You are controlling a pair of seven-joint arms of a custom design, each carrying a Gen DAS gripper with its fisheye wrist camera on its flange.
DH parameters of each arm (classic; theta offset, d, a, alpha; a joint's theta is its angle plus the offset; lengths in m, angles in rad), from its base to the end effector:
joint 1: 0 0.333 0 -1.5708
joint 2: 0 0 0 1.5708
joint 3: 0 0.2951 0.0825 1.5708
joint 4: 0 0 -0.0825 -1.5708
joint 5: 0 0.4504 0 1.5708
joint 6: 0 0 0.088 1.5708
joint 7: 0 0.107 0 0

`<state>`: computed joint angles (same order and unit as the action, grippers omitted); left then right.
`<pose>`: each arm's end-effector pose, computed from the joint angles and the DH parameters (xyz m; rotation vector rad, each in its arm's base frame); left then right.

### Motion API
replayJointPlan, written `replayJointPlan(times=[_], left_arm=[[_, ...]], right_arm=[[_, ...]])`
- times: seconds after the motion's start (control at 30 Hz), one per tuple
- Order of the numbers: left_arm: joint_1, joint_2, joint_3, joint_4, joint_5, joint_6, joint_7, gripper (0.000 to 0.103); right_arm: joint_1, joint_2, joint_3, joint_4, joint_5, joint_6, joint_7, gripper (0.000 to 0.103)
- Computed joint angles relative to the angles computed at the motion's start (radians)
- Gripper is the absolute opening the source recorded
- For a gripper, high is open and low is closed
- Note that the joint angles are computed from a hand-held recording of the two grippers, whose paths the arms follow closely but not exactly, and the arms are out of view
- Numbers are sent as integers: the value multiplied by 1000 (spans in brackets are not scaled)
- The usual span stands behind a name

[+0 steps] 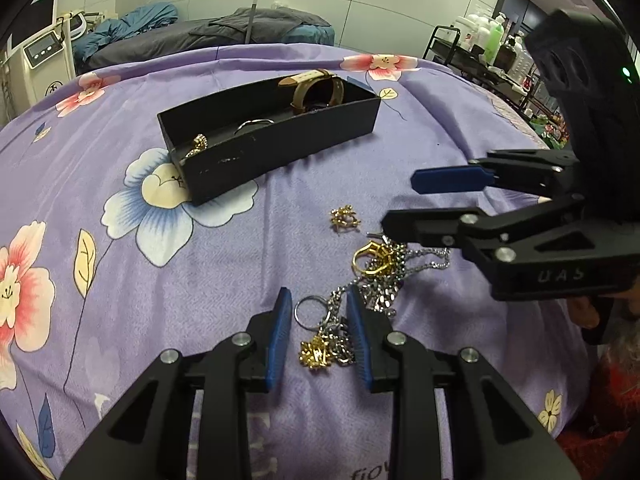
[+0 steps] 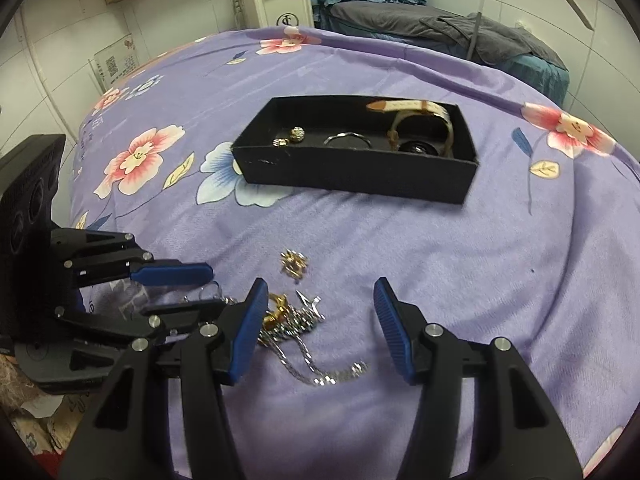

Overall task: Organize jewelry
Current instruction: 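Grasp a gold pendant with the right tool while the left tool grasps a small silver ring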

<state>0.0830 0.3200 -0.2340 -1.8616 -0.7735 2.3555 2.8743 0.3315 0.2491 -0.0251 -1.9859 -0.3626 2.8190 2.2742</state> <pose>0.6867 -0.1073 0.3158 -0.9429 2.7926 -1.0375 0.6511 0.2250 0.3426 -1.7636 1.9184 -0.4945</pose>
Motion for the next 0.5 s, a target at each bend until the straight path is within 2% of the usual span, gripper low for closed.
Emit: replayJointPlan(times=[0.17, 0.27, 0.33, 0.37, 0.4, 0.5], left_arm=[[11, 9, 3, 12, -10, -30, -4, 22], [6, 8, 2, 8, -4, -15, -5, 22], [1, 11, 0, 8, 0, -4, -11, 22], [-2, 13, -1, 10, 6, 1, -15, 22], [-3, 15, -2, 11, 7, 4, -18, 22], [-3, 17, -5, 13, 7, 9, -24, 21]], right_arm=[[-16, 81, 27, 92, 73, -40, -103, 55], [15, 119, 2, 140, 51, -86, -100, 43], [49, 128, -33, 150, -9, -98, -45, 30], [52, 127, -38, 148, -19, -96, -28, 27], [48, 124, -35, 143, -18, -90, -24, 20], [43, 108, -34, 119, -23, -73, -10, 17]])
